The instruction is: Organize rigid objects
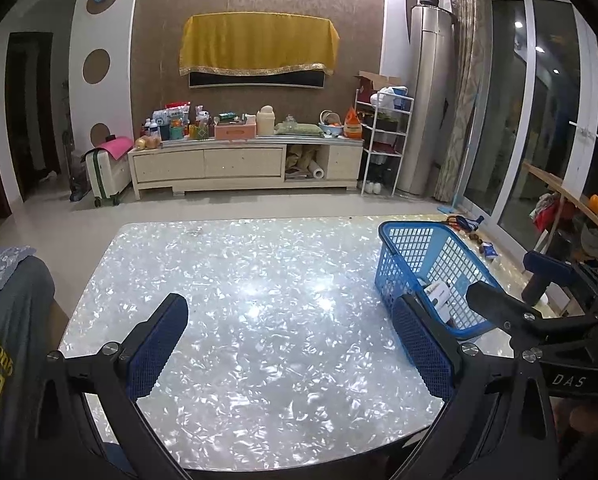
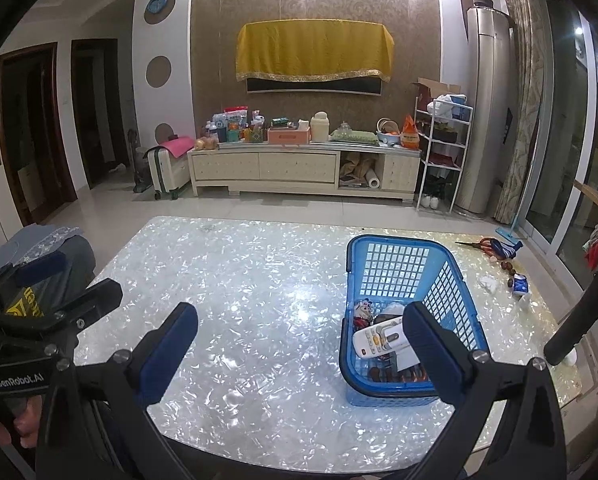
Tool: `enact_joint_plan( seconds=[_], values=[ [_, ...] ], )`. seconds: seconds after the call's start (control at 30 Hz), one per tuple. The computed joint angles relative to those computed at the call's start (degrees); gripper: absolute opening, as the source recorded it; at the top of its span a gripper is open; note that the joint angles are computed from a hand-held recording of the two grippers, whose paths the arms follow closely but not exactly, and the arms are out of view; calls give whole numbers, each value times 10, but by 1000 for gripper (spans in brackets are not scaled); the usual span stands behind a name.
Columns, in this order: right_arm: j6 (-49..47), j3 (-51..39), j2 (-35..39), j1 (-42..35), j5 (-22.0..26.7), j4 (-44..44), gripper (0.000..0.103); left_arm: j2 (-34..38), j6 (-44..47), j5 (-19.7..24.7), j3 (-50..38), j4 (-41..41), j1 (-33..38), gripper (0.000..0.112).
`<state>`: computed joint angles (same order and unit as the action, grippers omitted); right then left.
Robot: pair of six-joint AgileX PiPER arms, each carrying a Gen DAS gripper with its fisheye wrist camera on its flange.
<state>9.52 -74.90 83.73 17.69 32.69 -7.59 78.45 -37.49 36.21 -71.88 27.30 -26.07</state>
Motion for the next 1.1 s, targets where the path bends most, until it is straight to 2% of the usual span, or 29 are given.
enact_joint_plan(
  seconds=[0.63,0.83,0.93,1.1],
  values=[
    [-14,-5,0,-5,8,25,103,-2,18,2,-3,-15,4,102],
    [-5,-7,2,-3,12,15,103,-10,90,-27,8,-85,19,103],
    [10,-7,3,1,16,0,103,-14,47,-28,14,-33,2,103],
    [-11,-5,-3,-9,14,24,103,-9,51,-23,5,-34,3,103]
  ],
)
